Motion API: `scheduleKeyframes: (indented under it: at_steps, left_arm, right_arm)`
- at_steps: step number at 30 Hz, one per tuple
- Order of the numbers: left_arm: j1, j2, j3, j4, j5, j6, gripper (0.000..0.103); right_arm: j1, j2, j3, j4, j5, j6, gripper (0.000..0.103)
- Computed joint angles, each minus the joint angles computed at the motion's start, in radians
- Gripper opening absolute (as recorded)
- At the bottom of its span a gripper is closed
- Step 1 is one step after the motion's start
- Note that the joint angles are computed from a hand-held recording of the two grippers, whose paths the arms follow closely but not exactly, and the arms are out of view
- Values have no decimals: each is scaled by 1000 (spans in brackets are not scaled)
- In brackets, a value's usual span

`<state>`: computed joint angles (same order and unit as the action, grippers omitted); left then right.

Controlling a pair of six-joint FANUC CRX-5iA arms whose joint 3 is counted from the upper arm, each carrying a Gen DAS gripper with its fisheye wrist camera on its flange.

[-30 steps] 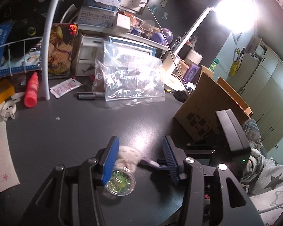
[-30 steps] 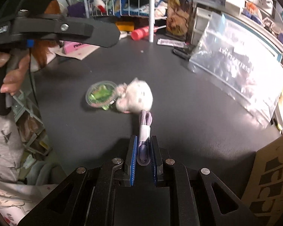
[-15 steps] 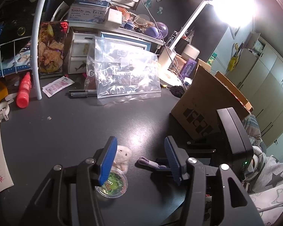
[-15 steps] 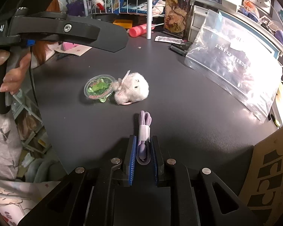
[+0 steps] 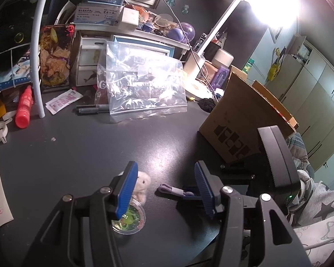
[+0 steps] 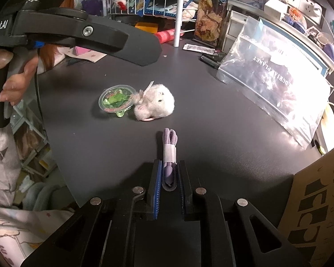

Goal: Organize objects
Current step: 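Hold the purple strap in the right tool above the desk, then carry the strap into the cardboard box and open the right tool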

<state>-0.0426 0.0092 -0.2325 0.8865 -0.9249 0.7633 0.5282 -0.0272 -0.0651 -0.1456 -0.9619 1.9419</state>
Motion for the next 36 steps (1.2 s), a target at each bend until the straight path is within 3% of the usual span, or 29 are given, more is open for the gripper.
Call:
scheduleKeyframes:
  at_steps: [6, 11, 21, 29, 36]
  left_arm:
    - [-12, 8, -3, 30, 7, -8, 50]
    - [-30, 2, -27, 139, 28, -68, 49]
    - [-72, -8, -42, 317, 51, -152, 26]
    - [-107, 22, 38, 291, 53, -141, 19]
    - [-159, 110, 198, 212, 26, -91, 19]
  right_arm:
    - [13, -49, -11, 23, 59, 1, 9]
    - [23, -94, -2, 28, 102, 11, 9]
    - [58, -178, -36, 119, 187, -2, 9]
    - [19, -199, -30, 122, 194, 11, 9]
    - [-67, -193, 23, 87, 156, 37, 9]
